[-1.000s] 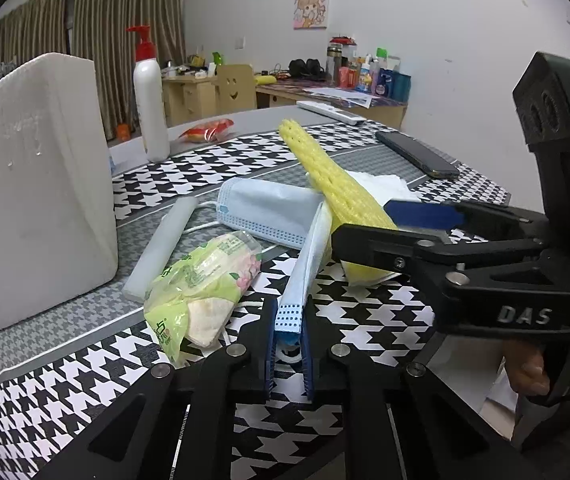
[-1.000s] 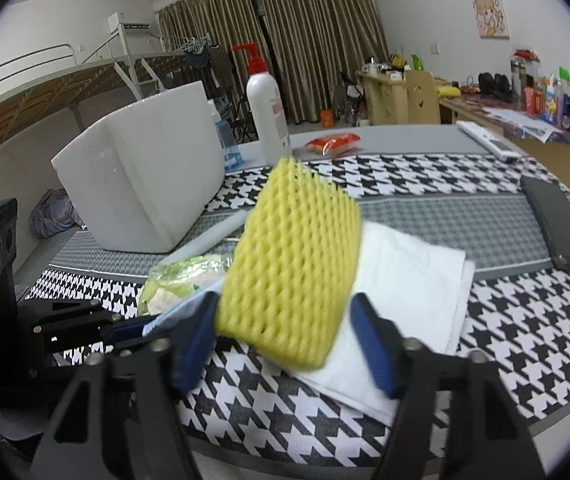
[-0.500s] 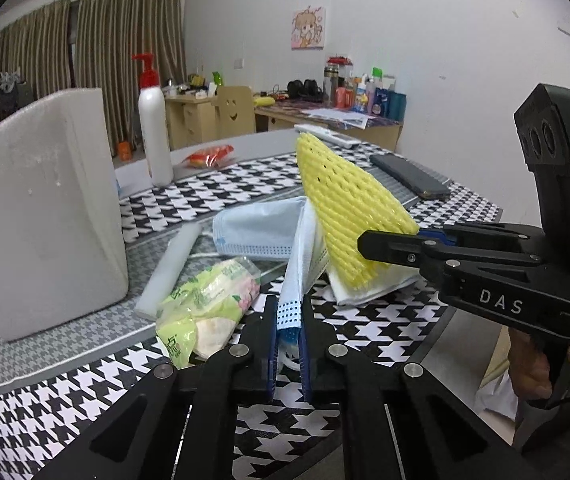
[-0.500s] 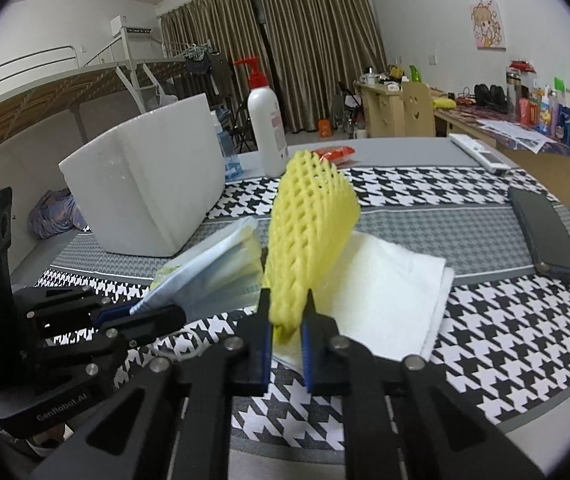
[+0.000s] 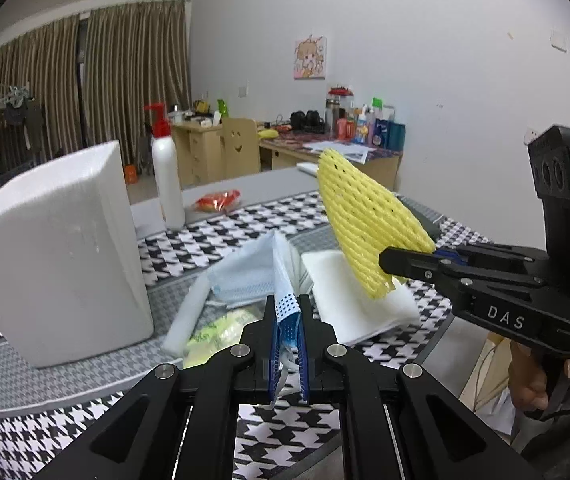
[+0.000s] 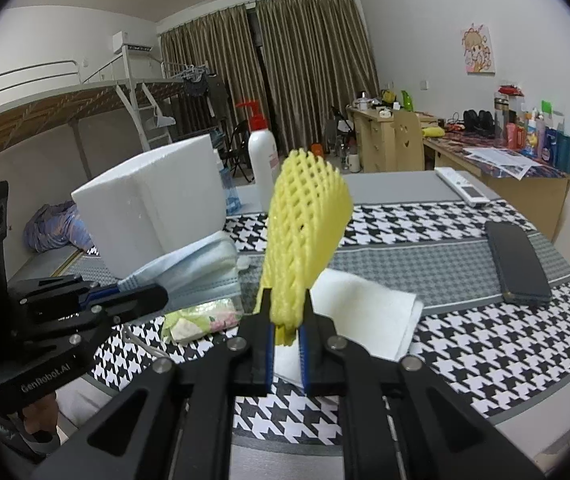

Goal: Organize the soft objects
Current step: 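Close left tool on the blue mask while right tool closes on the yellow foam net, then lift and carry the mask and foam net with both tools over the white foam box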

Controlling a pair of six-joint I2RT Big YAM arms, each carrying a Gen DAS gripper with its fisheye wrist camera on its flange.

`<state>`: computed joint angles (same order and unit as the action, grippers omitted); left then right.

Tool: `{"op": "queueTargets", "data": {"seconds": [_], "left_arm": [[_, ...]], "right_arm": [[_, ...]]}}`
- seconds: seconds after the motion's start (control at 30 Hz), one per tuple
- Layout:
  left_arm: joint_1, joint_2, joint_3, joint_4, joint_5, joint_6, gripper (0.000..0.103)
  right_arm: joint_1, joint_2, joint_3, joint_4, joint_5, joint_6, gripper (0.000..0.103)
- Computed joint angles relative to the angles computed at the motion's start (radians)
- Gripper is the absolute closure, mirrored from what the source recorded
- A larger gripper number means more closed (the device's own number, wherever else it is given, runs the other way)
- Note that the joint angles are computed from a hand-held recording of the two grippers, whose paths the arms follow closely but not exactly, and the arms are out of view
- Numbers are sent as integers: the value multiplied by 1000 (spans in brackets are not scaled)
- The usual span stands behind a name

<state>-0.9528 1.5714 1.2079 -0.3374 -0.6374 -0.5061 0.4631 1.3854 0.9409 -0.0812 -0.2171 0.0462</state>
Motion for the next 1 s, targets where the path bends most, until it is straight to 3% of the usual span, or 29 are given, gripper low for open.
{"op": "queueTargets", "data": {"seconds": [0.7,1.0], "left_arm": [[17,-48,33,23,-42,71,99],[14,-61,43,22,-98,92,99]], "right_arm": [[1,-16,46,7,23,-7,90],[12,-18,61,21,24,-26,90]]}}
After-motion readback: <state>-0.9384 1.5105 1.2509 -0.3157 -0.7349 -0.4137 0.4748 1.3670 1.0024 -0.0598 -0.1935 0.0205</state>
